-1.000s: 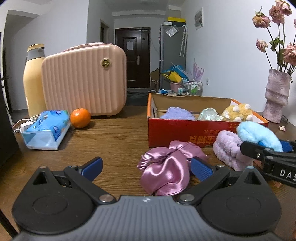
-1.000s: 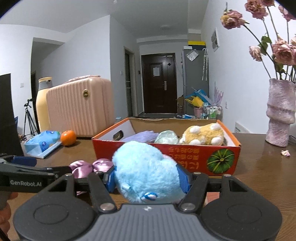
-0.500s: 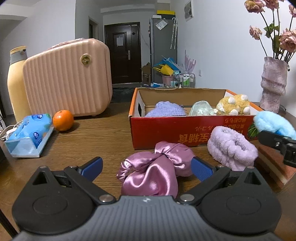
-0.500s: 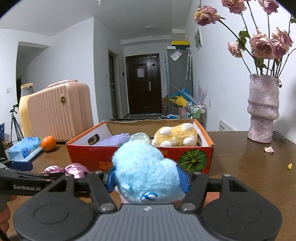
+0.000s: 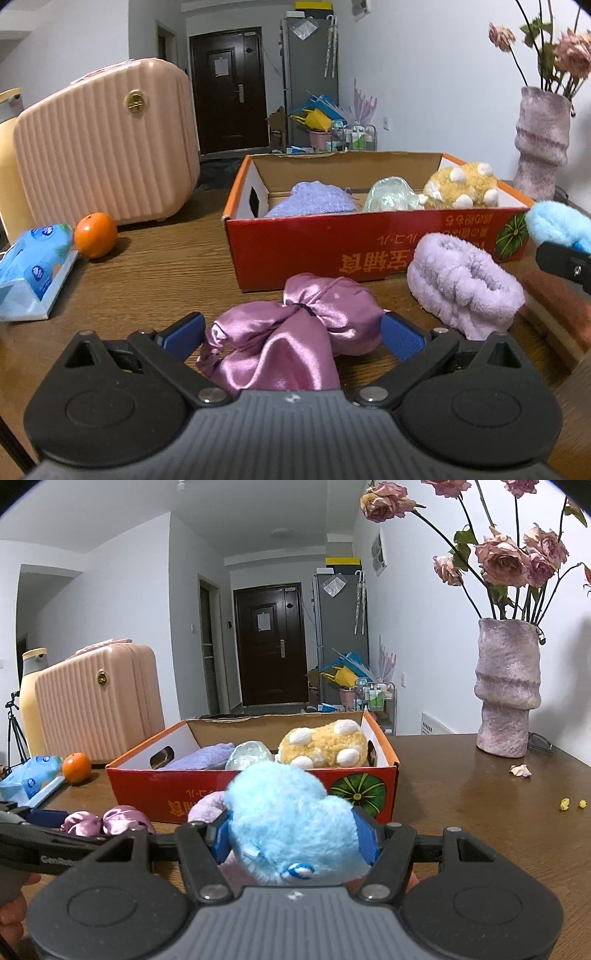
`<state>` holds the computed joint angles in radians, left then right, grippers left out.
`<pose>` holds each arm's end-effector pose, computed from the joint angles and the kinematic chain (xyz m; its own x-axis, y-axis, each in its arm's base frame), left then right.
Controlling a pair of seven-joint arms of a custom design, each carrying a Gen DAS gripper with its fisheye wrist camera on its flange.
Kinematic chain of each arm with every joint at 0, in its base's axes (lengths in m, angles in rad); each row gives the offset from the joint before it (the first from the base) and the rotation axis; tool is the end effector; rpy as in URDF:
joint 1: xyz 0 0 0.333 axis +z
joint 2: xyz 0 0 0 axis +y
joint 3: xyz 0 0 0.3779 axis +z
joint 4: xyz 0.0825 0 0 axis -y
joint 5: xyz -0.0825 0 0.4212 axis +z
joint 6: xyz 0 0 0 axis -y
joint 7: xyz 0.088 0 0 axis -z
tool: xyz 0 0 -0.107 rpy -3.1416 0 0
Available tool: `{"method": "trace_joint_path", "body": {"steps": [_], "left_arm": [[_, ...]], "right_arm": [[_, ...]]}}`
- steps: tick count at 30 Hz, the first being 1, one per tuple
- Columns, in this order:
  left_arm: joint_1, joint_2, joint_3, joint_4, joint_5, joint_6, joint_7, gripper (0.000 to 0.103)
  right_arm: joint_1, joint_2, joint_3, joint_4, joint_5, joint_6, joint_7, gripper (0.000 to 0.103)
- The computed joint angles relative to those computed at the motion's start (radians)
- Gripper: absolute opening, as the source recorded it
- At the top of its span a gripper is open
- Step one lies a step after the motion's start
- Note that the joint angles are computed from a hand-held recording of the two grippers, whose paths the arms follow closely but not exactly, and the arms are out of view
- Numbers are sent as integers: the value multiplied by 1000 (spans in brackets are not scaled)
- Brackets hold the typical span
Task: Organize soft objects
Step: 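Grasp the pink satin scrunchie with the left gripper while the right gripper holds the plush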
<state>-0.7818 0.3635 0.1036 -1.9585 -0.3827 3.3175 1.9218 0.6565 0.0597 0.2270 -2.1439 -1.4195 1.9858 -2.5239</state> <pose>0.5706 -0.4204 0.4424 -0.5769 -0.8153 -0.0509 -0.4243 0.3522 -0.8342 0.4216 0.4137 0.4421 -0.4323 -0.8994 -0.0651 -0.3001 0.2116 -0.9301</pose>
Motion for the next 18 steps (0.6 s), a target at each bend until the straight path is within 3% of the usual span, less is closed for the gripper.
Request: {"method": "trace_joint_path", "body": {"steps": [2,5,8,12,15,18], "left_arm": [[-23,7,24,5,4,-6,5,103],[-14,5,15,3,14,-9,3,98],[1,4,2,2,22,-19,-5,84],[-53,8,71,7,50,-59,-35,58],[-93,15,123,12,88,-84,-76,50],[-49,8,81,6,121,-81,-100,44]], "right_arm": [[0,0,0,0,0,0,0,63],[0,0,-1,-1,1,3,1,63],[-1,-1,-1,-2,-1,8,1,63],[-2,0,-2,-2,-3,16,-2,64],[-2,-1,-2,-3,-5,22,-2,64],[-3,-1,-1,-3,-8,28,-6,64]]}}
